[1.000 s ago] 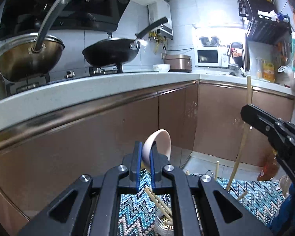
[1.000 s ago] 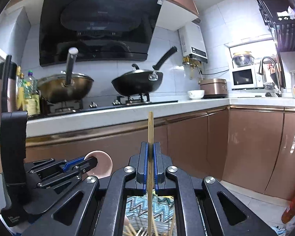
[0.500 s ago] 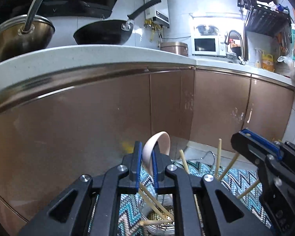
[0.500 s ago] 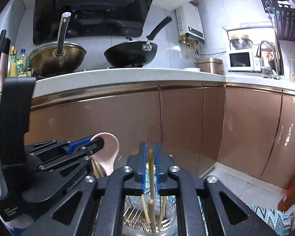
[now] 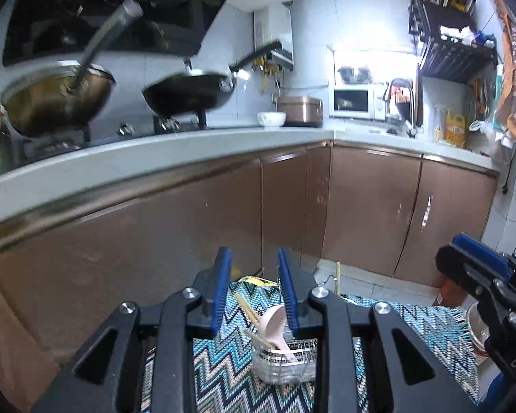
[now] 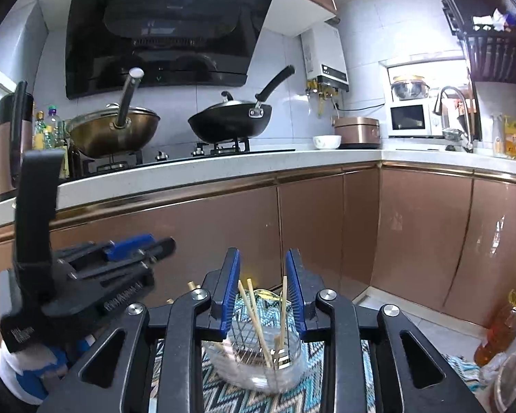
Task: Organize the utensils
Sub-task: 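Drop the pink spoon into the holder while the right tool drops its chopstick in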
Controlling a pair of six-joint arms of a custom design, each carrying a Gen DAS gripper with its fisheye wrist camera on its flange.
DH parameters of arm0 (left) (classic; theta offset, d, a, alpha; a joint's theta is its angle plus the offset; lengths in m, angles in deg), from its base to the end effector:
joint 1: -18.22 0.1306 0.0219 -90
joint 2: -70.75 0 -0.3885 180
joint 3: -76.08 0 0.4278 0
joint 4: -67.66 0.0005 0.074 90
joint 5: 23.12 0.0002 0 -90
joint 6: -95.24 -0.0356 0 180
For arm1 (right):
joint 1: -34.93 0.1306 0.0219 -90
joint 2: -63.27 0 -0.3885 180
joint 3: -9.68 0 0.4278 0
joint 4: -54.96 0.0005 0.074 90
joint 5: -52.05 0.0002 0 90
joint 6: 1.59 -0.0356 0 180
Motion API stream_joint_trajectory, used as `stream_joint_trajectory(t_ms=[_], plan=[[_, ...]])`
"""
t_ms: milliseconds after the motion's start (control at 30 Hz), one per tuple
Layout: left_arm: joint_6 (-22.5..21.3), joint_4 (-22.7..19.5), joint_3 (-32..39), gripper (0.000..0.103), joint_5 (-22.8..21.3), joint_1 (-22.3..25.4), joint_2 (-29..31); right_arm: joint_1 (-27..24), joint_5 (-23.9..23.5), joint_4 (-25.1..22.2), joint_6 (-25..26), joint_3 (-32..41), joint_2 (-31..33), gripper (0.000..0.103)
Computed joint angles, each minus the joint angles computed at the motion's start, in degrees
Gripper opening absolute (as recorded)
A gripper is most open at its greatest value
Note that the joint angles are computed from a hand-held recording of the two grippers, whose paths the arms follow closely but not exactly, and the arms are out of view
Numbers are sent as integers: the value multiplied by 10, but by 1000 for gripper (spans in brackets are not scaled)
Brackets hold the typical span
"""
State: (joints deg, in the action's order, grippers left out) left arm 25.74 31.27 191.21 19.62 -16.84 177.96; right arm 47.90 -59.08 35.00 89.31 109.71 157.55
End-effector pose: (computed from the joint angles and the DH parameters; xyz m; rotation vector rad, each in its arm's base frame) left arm 0.5441 -0.3505 0.5137 -0.2427 1.8898 0.2021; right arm 0.5628 0.1423 0.5344 -0.4792 1.7644 0.4837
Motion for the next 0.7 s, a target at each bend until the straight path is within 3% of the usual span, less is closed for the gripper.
stream_joint_trajectory(t_ms=[133,367,567,700], plan=[[-9,23,-44,28,-47,-40,-50,-11,-5,-19,-9,-39,-55,35],[-56,31,-48,28,-180,-119,-73,-38,-23,-53,-12,-99,-136,39],[-42,-1,-31,32,-256,-172,-70,-59,-59,-71,13,-131,-189,40],[-34,-31,-10,36,-273,-186,-59,-71,-83,-83,31,-140,-209,41]])
